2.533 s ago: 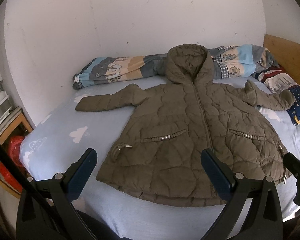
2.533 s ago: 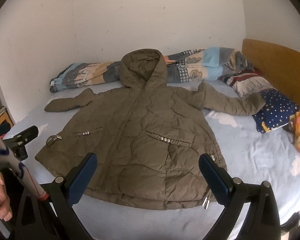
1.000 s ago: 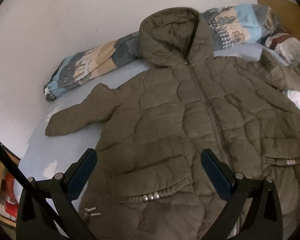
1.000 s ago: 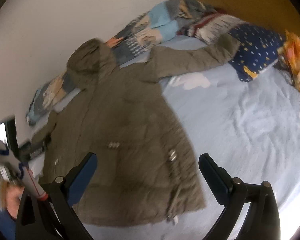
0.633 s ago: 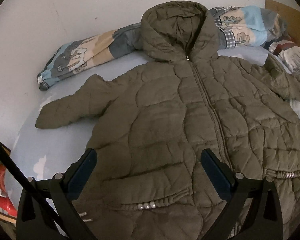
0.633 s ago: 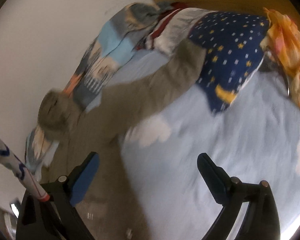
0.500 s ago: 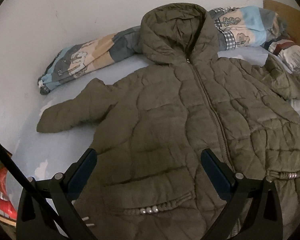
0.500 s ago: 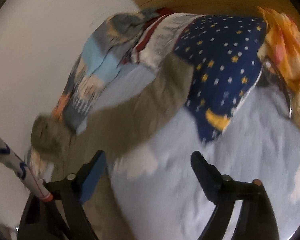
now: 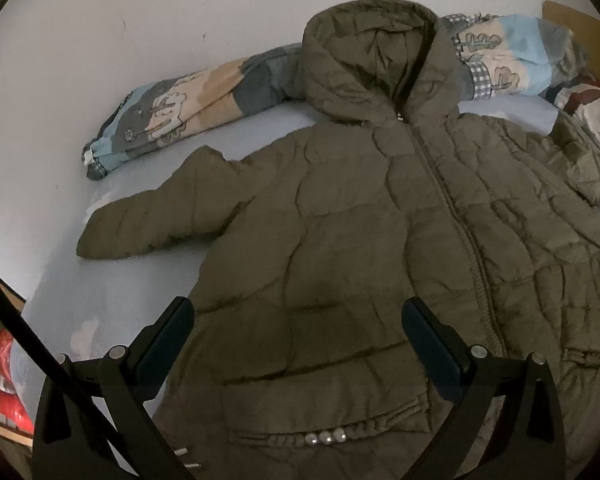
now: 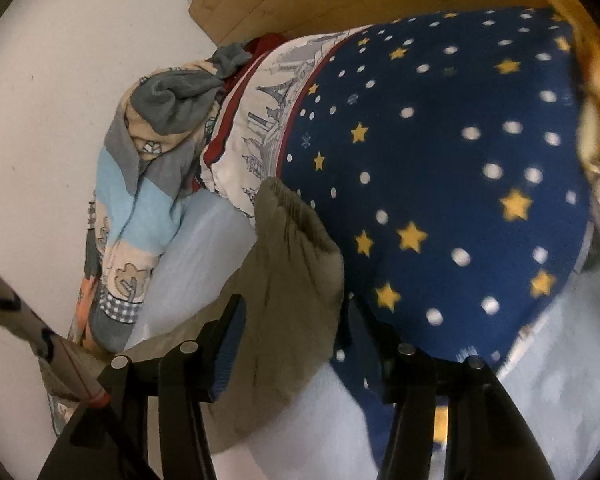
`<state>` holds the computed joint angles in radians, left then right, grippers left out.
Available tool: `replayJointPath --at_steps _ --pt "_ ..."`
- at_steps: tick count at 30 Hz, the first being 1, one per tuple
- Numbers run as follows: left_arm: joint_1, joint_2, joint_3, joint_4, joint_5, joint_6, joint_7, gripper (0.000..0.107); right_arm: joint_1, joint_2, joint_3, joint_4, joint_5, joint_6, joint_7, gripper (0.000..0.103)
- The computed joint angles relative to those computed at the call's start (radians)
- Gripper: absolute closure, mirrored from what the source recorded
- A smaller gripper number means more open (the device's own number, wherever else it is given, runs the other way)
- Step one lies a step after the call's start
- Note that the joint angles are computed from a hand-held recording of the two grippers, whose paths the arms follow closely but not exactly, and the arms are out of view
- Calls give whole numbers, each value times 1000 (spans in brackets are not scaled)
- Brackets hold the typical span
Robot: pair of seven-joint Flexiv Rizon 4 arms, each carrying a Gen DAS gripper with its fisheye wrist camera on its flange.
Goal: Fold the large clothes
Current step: 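Grasp the sleeve cuff by the star pillow with the right tool and lift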
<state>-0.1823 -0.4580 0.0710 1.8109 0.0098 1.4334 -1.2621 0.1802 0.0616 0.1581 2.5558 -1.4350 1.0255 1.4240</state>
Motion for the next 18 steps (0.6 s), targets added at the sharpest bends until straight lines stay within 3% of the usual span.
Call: replayJointPath --at_steps 3,4,5,6,8,18 --pt "-12 -4 11 0 14 1 -5 4 -25 -37 -32 -12 -49 41 0 57" --pt "-12 -4 12 0 17 3 -5 4 -27 -54 -34 -17 -15 54 -43 63" --pt "-13 -3 11 1 18 4 -4 4 -29 -68 -36 -22 21 68 -89 79" --pt "-7 -1 4 6 15 7 0 4 -22 -77 -27 -25 88 64 -146 84" --pt "6 4 -10 14 6 12 11 4 -10 -65 -17 -27 87 34 -149 87" --pt "81 51 -99 73 -99 52 76 4 147 140 154 -135 423 -391 -366 88"
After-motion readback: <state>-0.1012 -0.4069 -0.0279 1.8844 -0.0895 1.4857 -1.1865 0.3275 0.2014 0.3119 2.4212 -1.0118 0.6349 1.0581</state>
